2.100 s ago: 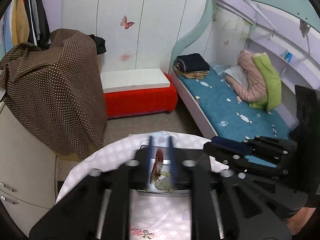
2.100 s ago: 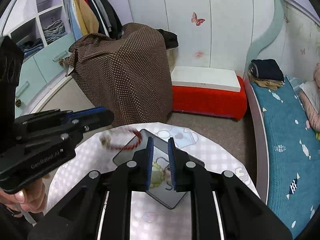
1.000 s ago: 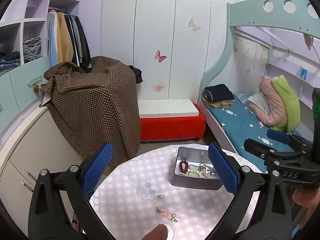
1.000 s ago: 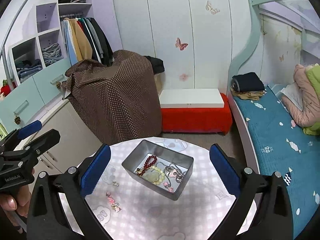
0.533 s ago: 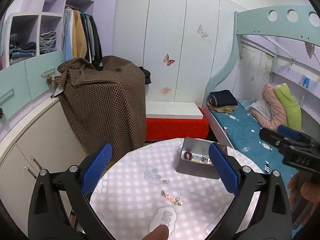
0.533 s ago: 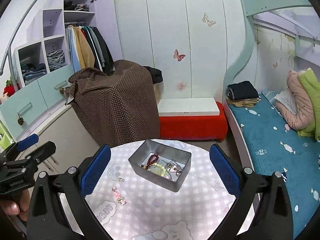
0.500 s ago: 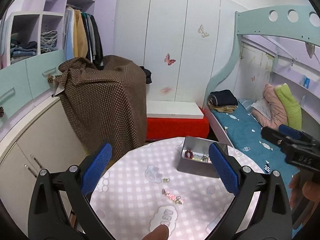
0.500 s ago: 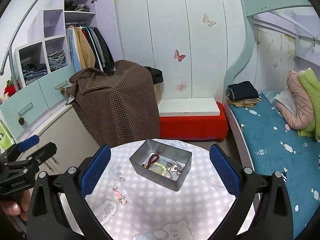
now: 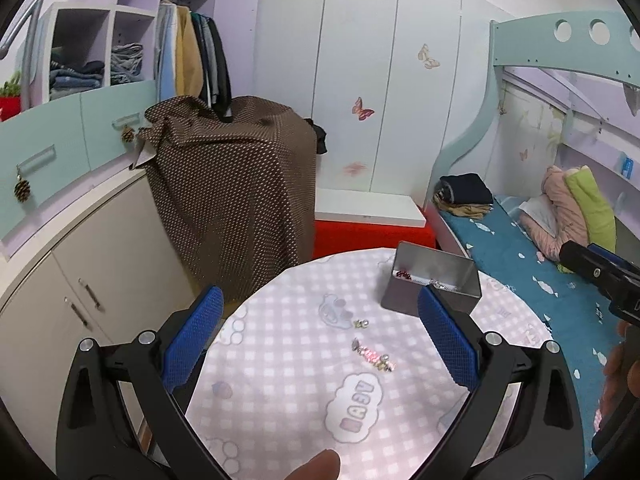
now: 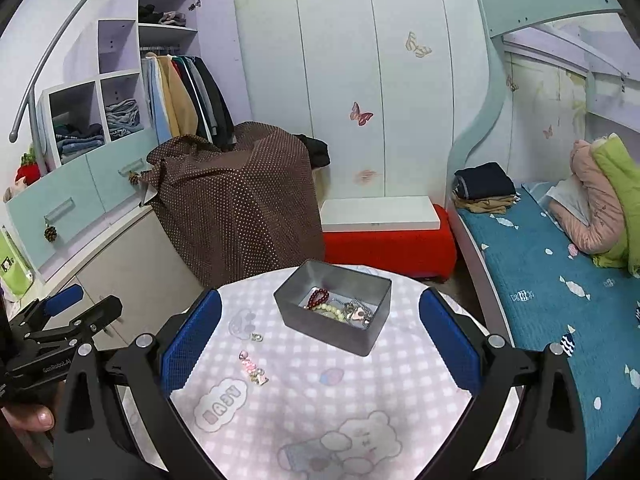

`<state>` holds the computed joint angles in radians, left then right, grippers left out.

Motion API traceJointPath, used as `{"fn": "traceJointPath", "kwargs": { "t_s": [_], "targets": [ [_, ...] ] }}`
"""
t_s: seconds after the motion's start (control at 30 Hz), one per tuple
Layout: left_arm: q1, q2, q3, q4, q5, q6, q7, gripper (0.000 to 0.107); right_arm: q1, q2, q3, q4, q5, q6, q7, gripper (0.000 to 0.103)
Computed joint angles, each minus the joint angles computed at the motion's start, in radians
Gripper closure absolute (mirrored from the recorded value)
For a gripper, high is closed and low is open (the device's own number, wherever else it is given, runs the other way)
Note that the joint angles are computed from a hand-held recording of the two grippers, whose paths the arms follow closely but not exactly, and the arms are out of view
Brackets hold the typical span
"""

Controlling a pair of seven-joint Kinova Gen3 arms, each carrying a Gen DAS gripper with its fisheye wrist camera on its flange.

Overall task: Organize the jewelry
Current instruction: 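Withdraw both open tools from the gray box toward the remaining charms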

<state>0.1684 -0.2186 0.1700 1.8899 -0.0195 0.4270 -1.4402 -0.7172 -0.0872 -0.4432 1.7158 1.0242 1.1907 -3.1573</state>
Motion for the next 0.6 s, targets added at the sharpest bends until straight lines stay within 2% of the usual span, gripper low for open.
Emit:
{"fn": "traceJointPath", "kwargs": {
  "t_s": [0.13, 0.23, 0.5, 0.6],
  "targets": [
    [-0.004, -0.007, -0.003, 0.035, -0.004, -0.012, -0.003, 0.01, -0.015, 0.025, 0.0, 0.006, -0.005, 0.001, 0.008, 0.008],
    [-0.027, 0.002, 0.019, 0.056, -0.031, -0.012, 0.026, 0.01, -0.017, 0.043, 0.031, 0.022, -0.059, -0.072, 0.051, 0.008],
    [-0.017, 0.061, -0.002, 0.079, -0.038, 0.005, 0.032, 0.01, 0.005, 0.169, 0.139, 0.02, -0.266, -0.281, 0.272, 0.008],
    [-0.014, 0.085, -0.007, 0.084, -0.046, 0.004, 0.037, 0.01, 0.008, 0.211, 0.178, 0.009, -0.328, -0.334, 0.339, 0.019]
  ]
}}
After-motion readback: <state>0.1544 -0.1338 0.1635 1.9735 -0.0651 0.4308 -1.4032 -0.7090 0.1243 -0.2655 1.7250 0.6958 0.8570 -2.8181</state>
